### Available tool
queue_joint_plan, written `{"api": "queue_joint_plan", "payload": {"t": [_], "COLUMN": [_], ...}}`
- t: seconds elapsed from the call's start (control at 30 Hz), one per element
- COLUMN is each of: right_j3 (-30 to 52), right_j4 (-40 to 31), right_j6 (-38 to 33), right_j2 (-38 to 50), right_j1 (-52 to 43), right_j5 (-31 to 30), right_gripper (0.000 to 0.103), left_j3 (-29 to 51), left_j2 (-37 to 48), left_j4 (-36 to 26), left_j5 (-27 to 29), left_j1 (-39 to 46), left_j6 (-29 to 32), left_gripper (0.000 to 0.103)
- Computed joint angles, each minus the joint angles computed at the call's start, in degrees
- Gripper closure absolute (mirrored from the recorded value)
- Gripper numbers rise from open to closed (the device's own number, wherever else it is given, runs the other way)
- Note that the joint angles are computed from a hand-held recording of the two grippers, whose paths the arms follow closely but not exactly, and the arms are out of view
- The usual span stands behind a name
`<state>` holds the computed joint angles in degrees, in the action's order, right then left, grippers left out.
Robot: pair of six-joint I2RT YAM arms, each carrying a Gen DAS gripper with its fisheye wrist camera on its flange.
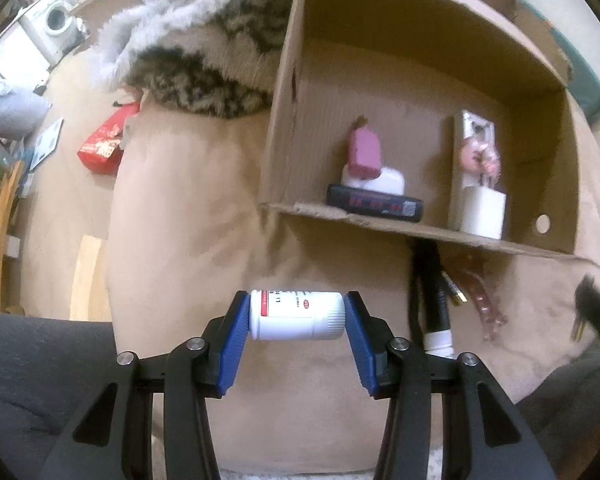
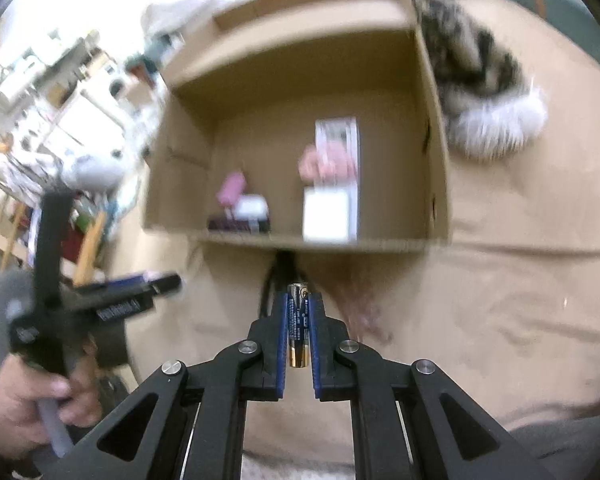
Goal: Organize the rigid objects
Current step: 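Carry the pill bottle and battery into the box with both grippers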
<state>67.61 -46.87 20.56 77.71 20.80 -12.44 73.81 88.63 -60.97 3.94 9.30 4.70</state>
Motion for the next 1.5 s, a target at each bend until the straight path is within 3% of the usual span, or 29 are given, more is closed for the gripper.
{"api": "queue_joint_plan", "payload": {"t": [0.17, 0.27, 0.53, 0.67, 0.87, 1.07, 1.5], "right_j3": [4.0, 7.3, 14.0, 17.3, 21.4, 18.9, 23.9], "right_j4": [-0.3, -0.6, 0.4, 0.7, 2.2, 5.7, 1.7], "right_j6": [-1.3, -2.7, -4.9, -5.6, -6.0, -4.2, -5.1], "right_j2": [-1.5, -0.2, 4.9, 8.1, 15.5, 20.1, 28.3], "right_j1": [-2.1, -4.2, -5.2, -5.8, -5.9, -7.0, -5.3], "right_j5": [3.1, 1.7, 1.2, 0.9, 0.9, -0.5, 1.6], "right_gripper": [0.092, 0.092, 0.092, 0.092, 0.092, 0.092, 0.092], "left_j3": [3.9, 7.4, 21.1, 25.2, 26.9, 26.1, 18.9], "left_j2": [-2.3, -2.3, 4.1, 7.4, 11.4, 15.7, 15.3], "left_j4": [-1.6, -1.8, -4.3, -3.4, 0.1, 2.1, 10.3], "left_j5": [0.9, 0.9, 1.5, -1.0, -4.4, -4.6, -4.2], "left_j1": [-2.1, -3.8, -4.5, -7.2, -11.2, -11.8, -11.1], "left_j6": [-1.4, -2.5, -3.1, -3.2, -2.1, -4.7, -4.1], "left_gripper": [0.059, 0.059, 0.059, 0.059, 0.059, 0.059, 0.059]}}
